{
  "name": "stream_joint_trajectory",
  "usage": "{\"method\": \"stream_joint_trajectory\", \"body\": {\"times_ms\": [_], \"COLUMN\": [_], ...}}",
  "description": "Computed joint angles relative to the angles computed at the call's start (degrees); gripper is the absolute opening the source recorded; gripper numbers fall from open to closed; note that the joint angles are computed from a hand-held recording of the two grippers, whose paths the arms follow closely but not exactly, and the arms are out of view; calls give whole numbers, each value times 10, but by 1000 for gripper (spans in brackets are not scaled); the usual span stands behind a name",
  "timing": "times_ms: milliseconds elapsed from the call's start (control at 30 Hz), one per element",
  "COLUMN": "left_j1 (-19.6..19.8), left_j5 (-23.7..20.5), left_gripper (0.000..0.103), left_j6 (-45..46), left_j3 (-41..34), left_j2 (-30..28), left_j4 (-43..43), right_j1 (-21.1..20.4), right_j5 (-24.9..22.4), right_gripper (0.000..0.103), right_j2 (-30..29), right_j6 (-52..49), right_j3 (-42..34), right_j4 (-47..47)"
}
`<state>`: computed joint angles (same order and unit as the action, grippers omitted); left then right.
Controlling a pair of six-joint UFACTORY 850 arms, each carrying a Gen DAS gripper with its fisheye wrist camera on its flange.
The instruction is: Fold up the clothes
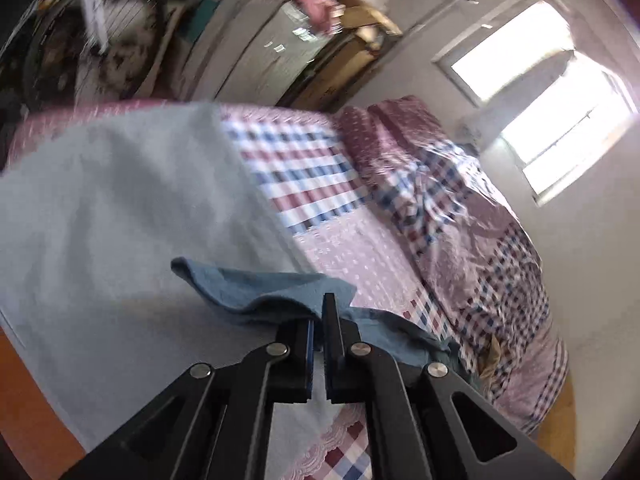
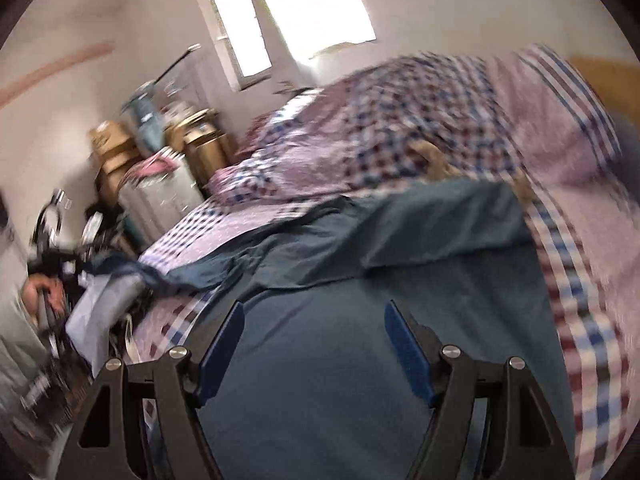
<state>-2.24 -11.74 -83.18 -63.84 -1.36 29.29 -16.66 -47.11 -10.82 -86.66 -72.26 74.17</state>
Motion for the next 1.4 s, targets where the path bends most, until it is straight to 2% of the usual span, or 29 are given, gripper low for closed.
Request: {"method": "stream_joint_trajectory", "body": {"times_ms": [67,267,433,533,633,733,933,967,1033,1233,1267,1300,1333,1400], "left_j1": [-16,-84,-160,-202,-234,-261,-282,-284,-286,-283,-282,-281,-280,-279], "left_j5": [-9,-49,-100,-139,-168,-187,-211,-215,-224,-239,-240,-240,-241,-241], "left_gripper": [2,2,2,2,2,2,2,2,2,2,2,2,2,2], "left_j6": [52,295,478,573,640,669,702,711,727,767,771,775,780,783], "left_j3": [-9,-70,-148,-192,-224,-246,-260,-261,-265,-267,-266,-264,-263,-259], "left_j2": [7,-3,-51,-90,-124,-151,-181,-184,-190,-195,-194,-194,-193,-191], "left_j4": [-18,-165,-280,-352,-403,-418,-451,-459,-473,-515,-521,-528,-535,-544], "right_j1": [11,31,35,37,41,46,61,63,72,93,95,97,98,97], "right_j5": [-6,-49,-83,-105,-102,-91,-63,-61,-41,-8,-9,-10,-11,-18], "right_gripper": [76,76,76,76,76,76,76,73,54,46,43,30,24,25], "right_j2": [14,43,68,77,82,86,81,80,87,87,86,85,83,79], "right_j6": [-71,-226,-323,-364,-409,-460,-509,-520,-565,-618,-619,-617,-612,-590], "right_j3": [15,54,99,119,136,155,174,177,192,203,203,202,201,197], "right_j4": [23,86,155,164,176,193,201,205,234,269,268,266,263,248]}}
